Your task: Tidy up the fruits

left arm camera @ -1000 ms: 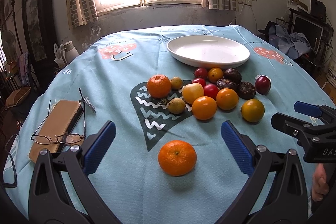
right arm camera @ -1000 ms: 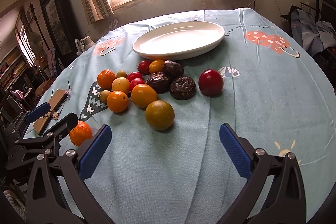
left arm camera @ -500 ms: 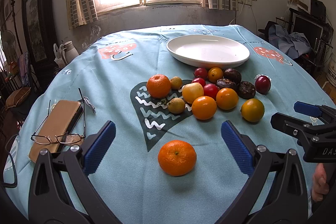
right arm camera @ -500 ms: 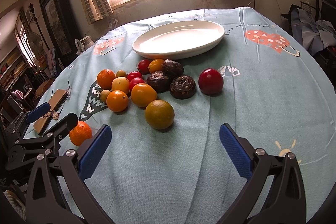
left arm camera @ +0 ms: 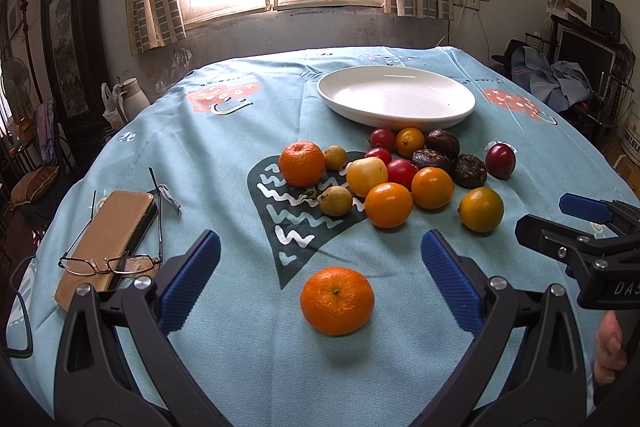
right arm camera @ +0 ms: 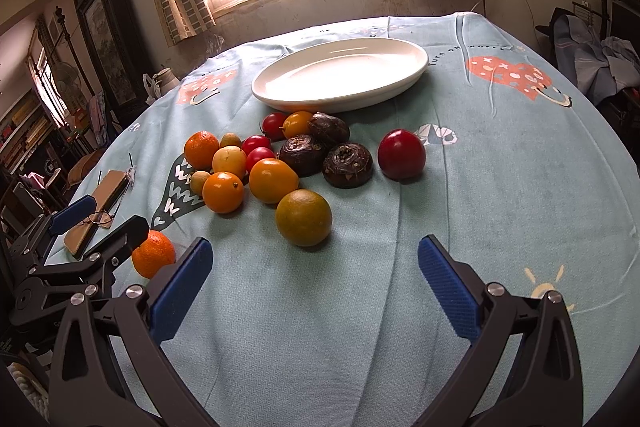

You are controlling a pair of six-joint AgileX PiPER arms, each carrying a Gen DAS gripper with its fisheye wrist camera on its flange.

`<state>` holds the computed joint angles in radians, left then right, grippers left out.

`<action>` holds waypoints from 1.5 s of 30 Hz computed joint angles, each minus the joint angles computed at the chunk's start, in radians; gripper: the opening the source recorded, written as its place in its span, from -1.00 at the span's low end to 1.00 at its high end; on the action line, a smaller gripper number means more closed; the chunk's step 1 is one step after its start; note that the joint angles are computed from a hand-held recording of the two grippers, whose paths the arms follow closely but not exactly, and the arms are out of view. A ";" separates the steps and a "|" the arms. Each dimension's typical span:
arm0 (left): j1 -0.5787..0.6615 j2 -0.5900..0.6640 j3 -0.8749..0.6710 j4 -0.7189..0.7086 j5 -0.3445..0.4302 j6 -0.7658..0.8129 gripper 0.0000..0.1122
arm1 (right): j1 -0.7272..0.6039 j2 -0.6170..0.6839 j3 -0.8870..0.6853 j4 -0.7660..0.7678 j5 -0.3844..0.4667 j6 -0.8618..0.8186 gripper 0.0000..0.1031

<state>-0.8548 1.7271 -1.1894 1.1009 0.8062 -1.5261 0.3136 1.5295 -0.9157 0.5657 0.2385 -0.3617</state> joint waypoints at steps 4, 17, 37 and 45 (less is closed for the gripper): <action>0.000 0.000 0.000 0.000 0.000 0.000 0.79 | 0.000 0.000 0.000 0.001 0.000 -0.001 0.97; 0.001 0.000 -0.001 -0.002 -0.001 0.002 0.79 | -0.001 0.000 0.000 0.007 0.000 -0.007 0.97; 0.198 -0.035 0.035 -0.539 -0.218 0.712 0.79 | 0.007 0.004 -0.003 0.147 0.044 -0.170 0.97; 0.235 0.030 -0.016 -0.749 -0.255 0.907 0.18 | -0.026 0.002 -0.001 0.247 0.069 -0.252 0.97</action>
<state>-0.6195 1.7572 -1.2053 0.3519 0.5508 -0.6190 0.2873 1.5313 -0.9170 0.8131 0.3073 -0.6137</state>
